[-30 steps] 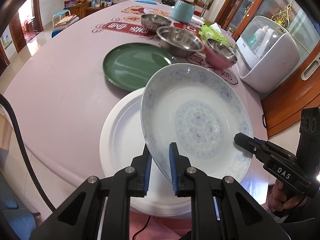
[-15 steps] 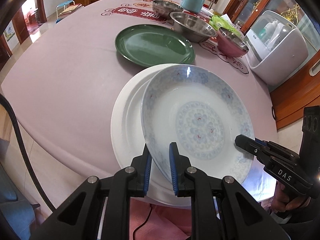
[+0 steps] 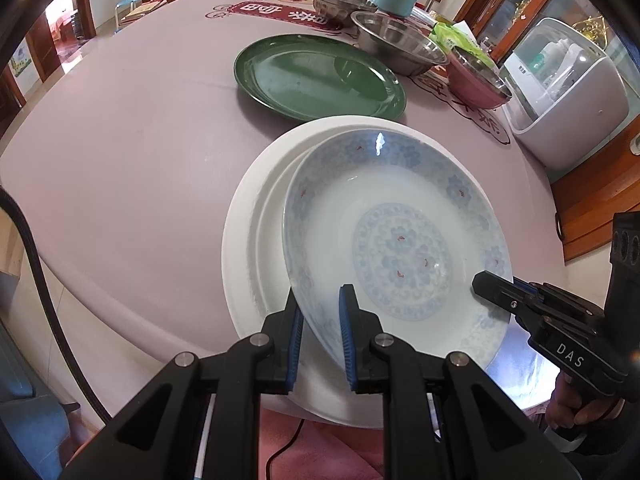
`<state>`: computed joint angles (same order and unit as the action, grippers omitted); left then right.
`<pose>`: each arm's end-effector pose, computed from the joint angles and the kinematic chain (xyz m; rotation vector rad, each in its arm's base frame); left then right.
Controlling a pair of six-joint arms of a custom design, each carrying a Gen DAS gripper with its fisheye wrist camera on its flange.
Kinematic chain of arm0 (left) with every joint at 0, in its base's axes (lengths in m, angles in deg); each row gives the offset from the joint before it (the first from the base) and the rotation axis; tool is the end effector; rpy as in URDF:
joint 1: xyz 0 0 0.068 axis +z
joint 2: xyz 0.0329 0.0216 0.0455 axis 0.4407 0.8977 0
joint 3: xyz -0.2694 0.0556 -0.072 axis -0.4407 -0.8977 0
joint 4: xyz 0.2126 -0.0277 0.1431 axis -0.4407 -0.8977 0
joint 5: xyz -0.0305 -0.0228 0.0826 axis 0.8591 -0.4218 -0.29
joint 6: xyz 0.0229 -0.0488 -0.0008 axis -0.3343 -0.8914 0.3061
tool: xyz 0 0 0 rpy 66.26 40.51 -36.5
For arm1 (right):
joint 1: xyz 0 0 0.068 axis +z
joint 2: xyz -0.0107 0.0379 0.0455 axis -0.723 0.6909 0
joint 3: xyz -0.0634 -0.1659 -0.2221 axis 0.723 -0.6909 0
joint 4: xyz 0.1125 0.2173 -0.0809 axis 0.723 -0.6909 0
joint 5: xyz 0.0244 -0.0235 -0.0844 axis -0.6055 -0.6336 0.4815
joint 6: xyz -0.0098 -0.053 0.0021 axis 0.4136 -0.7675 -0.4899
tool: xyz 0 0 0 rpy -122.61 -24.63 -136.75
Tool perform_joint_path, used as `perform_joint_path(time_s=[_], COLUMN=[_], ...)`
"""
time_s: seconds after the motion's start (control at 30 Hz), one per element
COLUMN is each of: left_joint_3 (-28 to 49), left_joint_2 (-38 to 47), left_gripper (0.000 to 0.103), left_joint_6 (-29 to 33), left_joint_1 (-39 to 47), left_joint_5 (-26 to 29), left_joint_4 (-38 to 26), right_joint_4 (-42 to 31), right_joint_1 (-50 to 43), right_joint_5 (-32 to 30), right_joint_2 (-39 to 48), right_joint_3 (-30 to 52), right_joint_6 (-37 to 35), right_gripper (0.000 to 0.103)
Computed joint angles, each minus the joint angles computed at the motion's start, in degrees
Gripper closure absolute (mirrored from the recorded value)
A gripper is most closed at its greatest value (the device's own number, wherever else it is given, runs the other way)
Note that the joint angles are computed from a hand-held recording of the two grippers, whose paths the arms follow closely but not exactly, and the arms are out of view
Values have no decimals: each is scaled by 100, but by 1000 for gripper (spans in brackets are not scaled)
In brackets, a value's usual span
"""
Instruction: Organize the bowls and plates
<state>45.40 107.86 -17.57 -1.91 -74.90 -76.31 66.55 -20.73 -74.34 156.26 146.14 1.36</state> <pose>0.2651 -0.1387 0.1754 -0.3721 2.7214 -0.2747 0.3086 0.1601 0.1663 -0.5574 2.6466 0.6018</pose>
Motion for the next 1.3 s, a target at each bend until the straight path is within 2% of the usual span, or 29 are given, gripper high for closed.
perform_joint_path(time_s=[0.7,0.77,0.87,1.03,1.17,1.3], left_joint_3=[389,374,381,533,672,769], left_joint_2=[391,359,233,15,-88,-189], left_gripper=[85,81,70,57,55,49], left_joint_6=[223,212,173,327,440,475], left_joint_1=[162,220,240,324,364,358], left_joint_5=[213,330,277,150,85,-11], left_joint_4=[-447,-447,-483,-671,-880,-1036], right_joint_4=[-353,-432,-541,-934,-1465,-1827], right_joint_1=[247,258,251,280,352,470], right_joint_5=[452,427,405,380,316,523], right_joint_2=[83,143,179,361,566,710], right_joint_3=[267,352,442,792,1220,1509], right_joint_6=[-327,-346,-394,-530,-723,-861], right_gripper=[84,84,83,75,58,57])
